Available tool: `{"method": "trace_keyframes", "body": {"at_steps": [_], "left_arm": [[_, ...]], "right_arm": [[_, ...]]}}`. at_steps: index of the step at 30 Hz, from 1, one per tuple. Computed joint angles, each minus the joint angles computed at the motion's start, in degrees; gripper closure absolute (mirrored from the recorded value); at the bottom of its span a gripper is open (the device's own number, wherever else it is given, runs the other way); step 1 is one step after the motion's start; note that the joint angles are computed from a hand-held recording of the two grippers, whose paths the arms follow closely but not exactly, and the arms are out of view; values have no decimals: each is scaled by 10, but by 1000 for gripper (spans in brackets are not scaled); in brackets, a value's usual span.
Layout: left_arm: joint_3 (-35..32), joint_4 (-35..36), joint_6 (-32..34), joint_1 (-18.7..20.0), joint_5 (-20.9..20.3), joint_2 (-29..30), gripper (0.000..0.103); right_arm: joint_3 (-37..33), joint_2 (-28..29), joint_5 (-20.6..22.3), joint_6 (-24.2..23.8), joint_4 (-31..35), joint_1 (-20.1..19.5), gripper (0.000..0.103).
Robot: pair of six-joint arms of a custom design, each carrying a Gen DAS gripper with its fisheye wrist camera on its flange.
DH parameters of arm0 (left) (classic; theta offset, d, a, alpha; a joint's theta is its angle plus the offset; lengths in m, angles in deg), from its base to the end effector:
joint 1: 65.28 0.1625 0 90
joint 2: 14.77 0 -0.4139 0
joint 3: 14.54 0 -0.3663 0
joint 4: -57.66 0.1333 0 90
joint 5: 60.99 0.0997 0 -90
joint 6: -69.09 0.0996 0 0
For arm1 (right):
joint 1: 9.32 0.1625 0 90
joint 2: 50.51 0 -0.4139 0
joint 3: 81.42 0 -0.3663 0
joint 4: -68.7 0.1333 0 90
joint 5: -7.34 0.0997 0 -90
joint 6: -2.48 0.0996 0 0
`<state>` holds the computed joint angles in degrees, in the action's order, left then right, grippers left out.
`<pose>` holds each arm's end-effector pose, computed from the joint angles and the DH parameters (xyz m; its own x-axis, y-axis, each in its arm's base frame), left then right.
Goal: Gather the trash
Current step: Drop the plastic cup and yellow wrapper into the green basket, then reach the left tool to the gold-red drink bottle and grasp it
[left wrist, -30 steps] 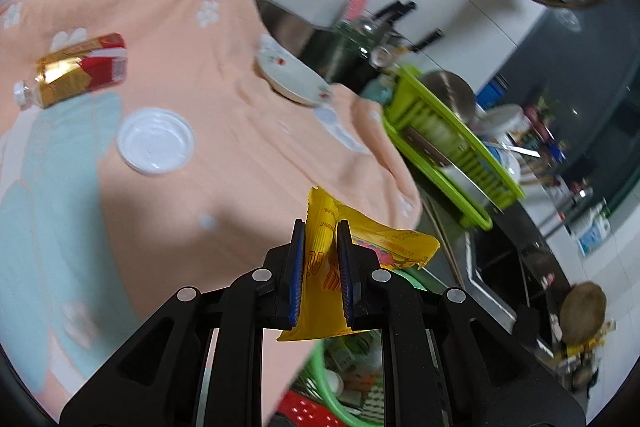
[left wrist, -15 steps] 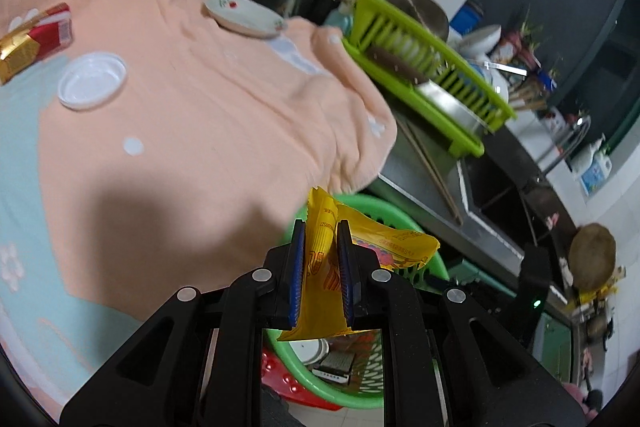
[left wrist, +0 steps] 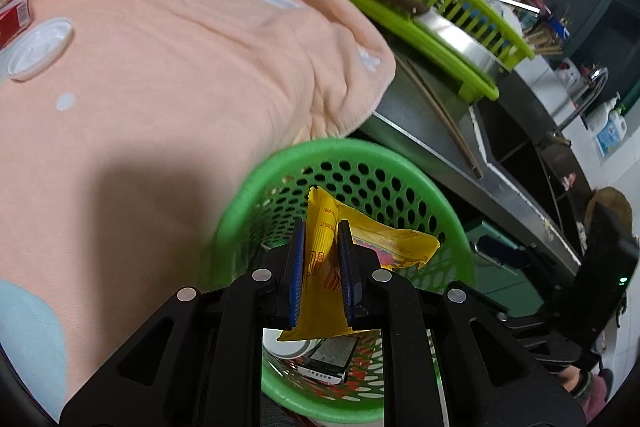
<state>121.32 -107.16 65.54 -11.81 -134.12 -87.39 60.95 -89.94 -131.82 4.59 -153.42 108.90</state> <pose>-0.1110 -0.4223 0.1571 -0.8382 0.4731 -0.2713 0.5322 0.8181 -0.2180 0.2196 -0.2867 0.0601 -0.7653 0.0441 0.6421 -0.3849 0.7682 -0.5115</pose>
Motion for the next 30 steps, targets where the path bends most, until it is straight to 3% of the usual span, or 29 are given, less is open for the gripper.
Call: {"method": "trace_keyframes", "body": {"at_steps": [9,17,20,30], "left_arm": [[-2,6,-7,5,-17,16,81],[-7,20,0,16,-18,-14,69],[-13,29,13,23,-6,-38,68],[-72,48,93,65,83,-104,43]], "right_arm": [[3,-5,1,-4,-6,7,18],[-23,-8,4,-22,23,17,17],[-39,-11,10,-31,39,21,15],[-120,2,45,-61,114,29,14]]}}
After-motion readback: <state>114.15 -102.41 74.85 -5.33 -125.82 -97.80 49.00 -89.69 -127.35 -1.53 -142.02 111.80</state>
